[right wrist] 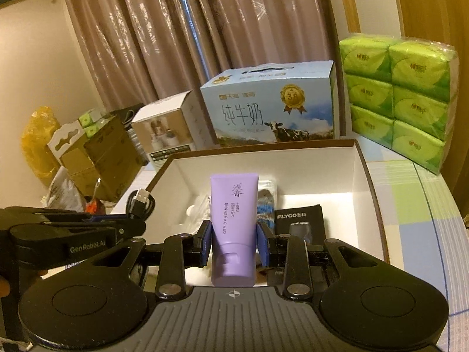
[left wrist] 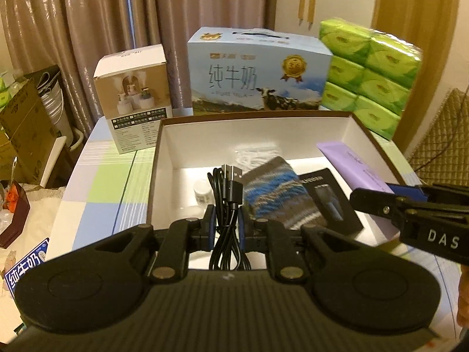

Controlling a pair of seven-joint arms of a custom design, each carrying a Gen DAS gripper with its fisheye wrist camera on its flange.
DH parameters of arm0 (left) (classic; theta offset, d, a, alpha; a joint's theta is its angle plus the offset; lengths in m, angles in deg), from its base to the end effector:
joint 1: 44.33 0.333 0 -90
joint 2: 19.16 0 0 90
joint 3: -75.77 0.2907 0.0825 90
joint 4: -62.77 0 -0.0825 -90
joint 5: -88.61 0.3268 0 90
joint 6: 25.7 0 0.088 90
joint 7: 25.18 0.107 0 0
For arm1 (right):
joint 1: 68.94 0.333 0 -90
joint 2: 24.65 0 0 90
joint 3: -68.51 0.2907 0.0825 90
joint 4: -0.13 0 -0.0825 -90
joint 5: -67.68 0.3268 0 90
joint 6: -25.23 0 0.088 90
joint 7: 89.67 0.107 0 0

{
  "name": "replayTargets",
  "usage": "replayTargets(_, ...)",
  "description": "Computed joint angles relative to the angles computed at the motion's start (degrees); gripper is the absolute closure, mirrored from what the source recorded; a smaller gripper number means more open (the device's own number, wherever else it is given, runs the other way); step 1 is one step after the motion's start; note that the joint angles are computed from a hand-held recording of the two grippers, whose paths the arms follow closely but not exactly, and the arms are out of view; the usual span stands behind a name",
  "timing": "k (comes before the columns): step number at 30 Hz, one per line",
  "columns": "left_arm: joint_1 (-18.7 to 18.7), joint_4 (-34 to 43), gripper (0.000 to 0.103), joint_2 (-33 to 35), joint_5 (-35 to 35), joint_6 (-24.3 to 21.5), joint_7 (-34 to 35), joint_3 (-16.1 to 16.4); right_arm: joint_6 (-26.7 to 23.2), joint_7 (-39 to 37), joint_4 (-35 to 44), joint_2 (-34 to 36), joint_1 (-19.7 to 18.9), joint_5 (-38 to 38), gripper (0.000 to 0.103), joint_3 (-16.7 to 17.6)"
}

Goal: Organize objects
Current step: 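Carry the tube with the right tool while the left tool carries the cable over the box, then release the tube with the right tool while the left tool releases the cable into the box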

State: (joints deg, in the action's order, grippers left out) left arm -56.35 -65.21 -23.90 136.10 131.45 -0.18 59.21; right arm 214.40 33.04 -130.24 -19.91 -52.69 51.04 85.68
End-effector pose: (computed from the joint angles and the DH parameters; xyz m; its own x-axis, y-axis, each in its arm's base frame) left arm 0.4264 -0.2686 0.4665 -0.0500 -0.9987 -0.0042 -0.7187 0.0389 -0.6942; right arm 0.4279 0.3140 0.4506 0.4155 -0.8669 -0.2755 -0.6453 -0.0675 -0.7610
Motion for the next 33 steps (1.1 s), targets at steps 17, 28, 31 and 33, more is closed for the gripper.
replayTargets(17, -2.38, 7.26, 0.092, 10.20, -3.29, -1.47, 4.93, 6.16, -7.70, -6.76, 13.99, 12.24, 2.13, 6.47, 0.074, -0.74)
replayTargets(28, -3.89, 9.14, 0.077, 12.18, -3.67, 0.13, 6.69, 8.47, -9.42, -8.70, 17.61, 15.11, 2.82, 8.92, 0.074, -1.09)
replayTargets(31, -3.90, 9.02, 0.071, 12.15, -4.33, 0.46, 7.13, 8.68, -9.29, -9.31, 17.78, 15.51, 2.64, 9.26, 0.074, -0.84)
replayTargets(33, -4.03, 8.99, 0.070, 12.08, -3.86, 0.43, 6.72, 8.87, -9.22, -9.24, 17.97, 15.78, 3.22, 9.06, 0.074, -1.47)
